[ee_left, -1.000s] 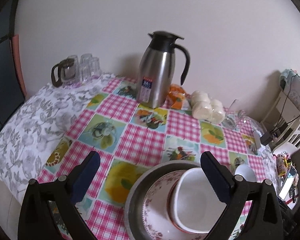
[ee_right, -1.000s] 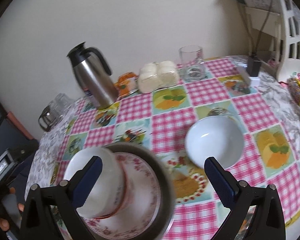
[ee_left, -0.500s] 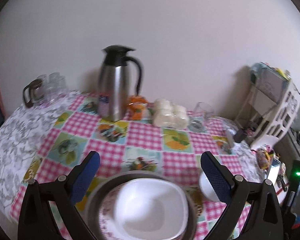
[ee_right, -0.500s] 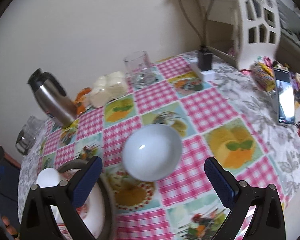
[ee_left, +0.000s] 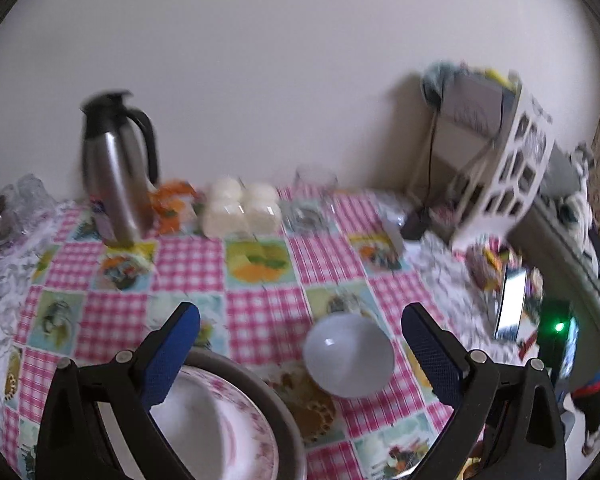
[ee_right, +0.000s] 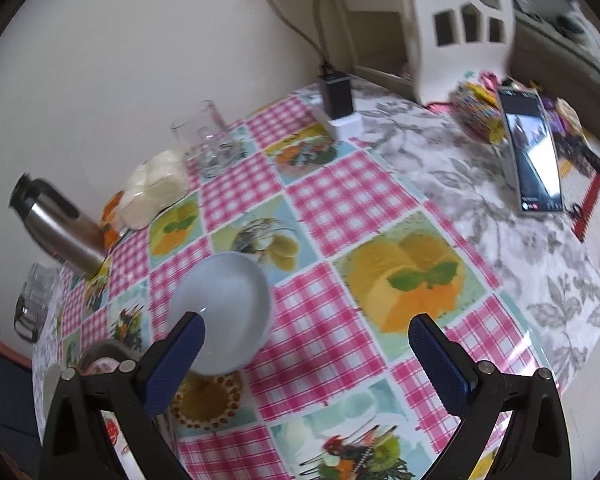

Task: Organize plates and bowls
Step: 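Reach the right tool to the rim of the white round bowl, then close the right tool on the white round bowl rim and lift it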

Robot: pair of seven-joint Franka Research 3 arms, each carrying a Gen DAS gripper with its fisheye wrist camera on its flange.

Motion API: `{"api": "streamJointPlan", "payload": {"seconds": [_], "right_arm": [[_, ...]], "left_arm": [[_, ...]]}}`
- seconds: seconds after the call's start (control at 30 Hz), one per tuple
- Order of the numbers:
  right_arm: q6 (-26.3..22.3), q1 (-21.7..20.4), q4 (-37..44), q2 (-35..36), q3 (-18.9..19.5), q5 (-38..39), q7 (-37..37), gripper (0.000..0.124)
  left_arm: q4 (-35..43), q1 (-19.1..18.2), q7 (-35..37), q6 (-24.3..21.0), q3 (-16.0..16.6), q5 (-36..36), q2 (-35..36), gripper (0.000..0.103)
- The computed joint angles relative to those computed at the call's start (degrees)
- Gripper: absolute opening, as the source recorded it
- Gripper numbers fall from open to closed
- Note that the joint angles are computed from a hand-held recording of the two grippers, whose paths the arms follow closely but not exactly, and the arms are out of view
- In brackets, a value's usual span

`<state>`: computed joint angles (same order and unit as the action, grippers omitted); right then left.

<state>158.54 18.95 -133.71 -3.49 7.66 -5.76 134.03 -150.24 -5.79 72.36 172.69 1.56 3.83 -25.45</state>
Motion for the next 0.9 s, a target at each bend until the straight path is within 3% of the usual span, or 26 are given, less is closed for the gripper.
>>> {"api": "streamJointPlan", "payload": {"seconds": [0.07,0.17,0.47,0.77,0.9], "right_arm": [[-0.6,-0.3,0.1,0.4,-0.2,-0.6,0.9,0.103],[-0.7,-0.3,0.4,1.3,-0.5,0.2,0.1,0.103],[-1.8,0.7,2.7,5.3,-1.8,1.0,-0.8,0.103],[-2.0,2.5,5.1,8.6,-2.8,0.1,-1.7,0.103],[-2.8,3.3,6.3,10.0,-3.2,0.0,-1.7,0.103]], "left_arm": [[1.9,0.1,-0.2,-2.6,-1.3,0.5,2.2,0.101],[4.6,4.5,-4.1,-6.4,-6.4,5.0,5.2,0.101],[10.1,1.2,-0.4,-10.2,-4.8,0.0,13.4,0.101],[14.5,2.6,-0.9,-10.8,-6.6,-0.6,19.6,0.1],[15.7,3.2,-0.9,-11.0,-7.1,-0.8,21.6,0.094]]}}
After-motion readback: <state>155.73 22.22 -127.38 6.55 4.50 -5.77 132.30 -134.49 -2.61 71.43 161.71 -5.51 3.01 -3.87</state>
